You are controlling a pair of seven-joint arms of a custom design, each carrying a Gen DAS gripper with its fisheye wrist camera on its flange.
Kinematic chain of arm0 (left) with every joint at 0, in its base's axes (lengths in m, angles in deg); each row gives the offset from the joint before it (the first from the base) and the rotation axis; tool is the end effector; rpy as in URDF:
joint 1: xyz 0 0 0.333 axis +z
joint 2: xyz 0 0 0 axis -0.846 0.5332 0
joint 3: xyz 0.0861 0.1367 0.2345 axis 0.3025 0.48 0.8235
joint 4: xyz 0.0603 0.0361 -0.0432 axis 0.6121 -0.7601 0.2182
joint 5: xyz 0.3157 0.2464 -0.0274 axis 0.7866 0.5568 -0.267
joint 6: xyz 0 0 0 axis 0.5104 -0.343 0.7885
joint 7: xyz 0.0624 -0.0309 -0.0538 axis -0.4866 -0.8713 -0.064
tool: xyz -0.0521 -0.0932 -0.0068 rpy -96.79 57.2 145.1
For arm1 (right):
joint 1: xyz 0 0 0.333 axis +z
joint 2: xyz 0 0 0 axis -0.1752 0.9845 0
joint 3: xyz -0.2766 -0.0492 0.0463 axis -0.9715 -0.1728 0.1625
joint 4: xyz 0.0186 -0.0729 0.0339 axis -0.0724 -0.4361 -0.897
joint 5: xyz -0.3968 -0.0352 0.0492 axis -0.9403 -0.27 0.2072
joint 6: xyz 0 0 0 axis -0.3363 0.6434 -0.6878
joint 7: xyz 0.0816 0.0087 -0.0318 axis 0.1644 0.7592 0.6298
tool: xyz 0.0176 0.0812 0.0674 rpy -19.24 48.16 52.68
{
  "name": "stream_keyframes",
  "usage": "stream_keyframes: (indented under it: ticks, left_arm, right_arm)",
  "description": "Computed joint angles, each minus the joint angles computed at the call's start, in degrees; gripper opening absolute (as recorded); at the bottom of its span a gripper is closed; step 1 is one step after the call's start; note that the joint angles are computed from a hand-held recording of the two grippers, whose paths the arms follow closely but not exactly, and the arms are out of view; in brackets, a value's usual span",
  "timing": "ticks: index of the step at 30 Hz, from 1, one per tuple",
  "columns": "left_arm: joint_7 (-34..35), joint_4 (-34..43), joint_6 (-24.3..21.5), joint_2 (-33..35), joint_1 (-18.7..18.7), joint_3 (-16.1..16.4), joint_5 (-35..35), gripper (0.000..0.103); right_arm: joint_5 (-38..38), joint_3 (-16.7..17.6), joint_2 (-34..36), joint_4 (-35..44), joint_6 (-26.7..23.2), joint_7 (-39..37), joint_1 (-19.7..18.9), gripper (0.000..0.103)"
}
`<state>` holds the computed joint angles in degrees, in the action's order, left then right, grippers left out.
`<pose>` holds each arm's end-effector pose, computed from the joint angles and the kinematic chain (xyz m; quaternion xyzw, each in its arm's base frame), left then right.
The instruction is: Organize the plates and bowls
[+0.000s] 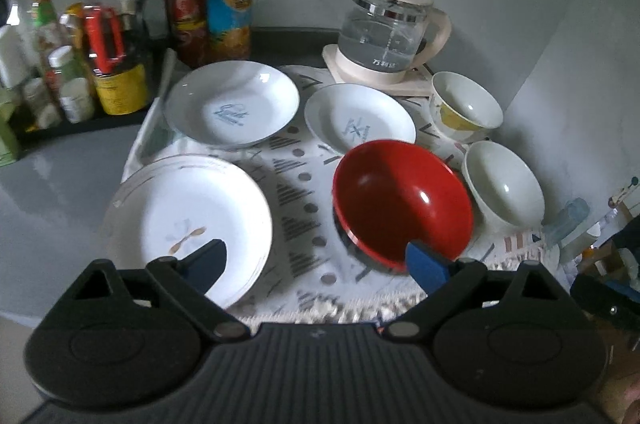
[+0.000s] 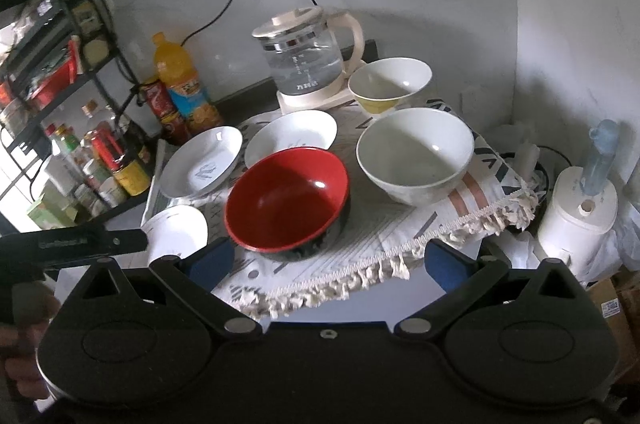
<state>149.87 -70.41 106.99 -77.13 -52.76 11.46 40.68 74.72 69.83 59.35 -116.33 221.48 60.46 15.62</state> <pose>0.4043 -0.0537 0.5654 -0.7750 0.5447 -0.2436 0.2082 0.4411 0.2612 0.6133 -0.7156 0.5927 -0.1098 0.3529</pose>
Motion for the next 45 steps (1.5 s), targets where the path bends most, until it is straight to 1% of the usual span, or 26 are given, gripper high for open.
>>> stream_keyframes:
  ticks: [5, 7, 9, 14, 19, 21, 25, 26, 29, 35, 39, 45]
  left_arm:
    - [4.3, 3.9, 5.5, 8.3, -1.1, 1.7, -1.1, 0.096]
    - [5.9, 5.8, 6.3, 11.4, -1.8, 2.3, -2.2, 0.096]
    - [7.3, 8.0, 7.2, 14.4, -2.3, 2.6, -3.0, 0.096]
    - [11.5, 13.9, 8.0, 21.8, -3.7, 3.1, -4.3, 0.095]
    - [15.2, 19.4, 7.4, 28.1, -4.9, 3.6, -6.0, 0.092]
    - [17.1, 21.5, 7.3, 30.4, -5.4, 3.8, -6.8, 0.09]
    - [20.9, 25.7, 6.7, 35.1, -6.3, 4.1, -8.7, 0.082]
    - [21.7, 26.8, 6.4, 36.1, -6.5, 4.1, -9.2, 0.078]
    - [24.5, 30.7, 4.9, 39.8, -7.0, 4.0, -10.7, 0.073]
    - [29.8, 37.4, 2.8, 45.9, -7.5, 3.5, -14.0, 0.061]
    - [31.6, 42.9, 0.9, 51.1, -7.8, 3.0, -15.3, 0.054]
    - [31.3, 49.8, -1.7, 57.7, -8.5, 2.7, -14.1, 0.046]
  right_arm:
    - [-2.5, 1.1, 5.4, 3.9, 0.6, 3.5, -1.7, 0.102]
    - [-4.5, 1.7, 7.4, 5.3, 0.9, 5.6, -2.6, 0.101]
    - [-6.5, 2.1, 9.5, 7.3, -0.2, 8.3, -3.4, 0.096]
    - [-9.1, 2.1, 13.3, 10.7, -1.1, 12.5, -4.6, 0.094]
    - [-11.6, 1.9, 16.2, 13.1, -2.7, 16.8, -5.5, 0.09]
    - [-12.4, 1.8, 17.3, 14.1, -3.4, 18.5, -5.7, 0.086]
    - [-13.9, 1.6, 19.5, 16.2, -5.1, 20.7, -6.0, 0.08]
    - [-14.1, 1.5, 20.1, 16.7, -5.3, 21.2, -6.1, 0.078]
    - [-14.7, 1.3, 21.8, 18.3, -6.1, 22.7, -6.3, 0.073]
    - [-15.0, 0.7, 24.6, 20.5, -6.8, 25.3, -6.8, 0.062]
    - [-14.8, 0.4, 26.2, 21.5, -7.0, 27.0, -7.1, 0.056]
    - [-15.8, 0.1, 28.2, 22.9, -8.1, 29.2, -7.2, 0.055]
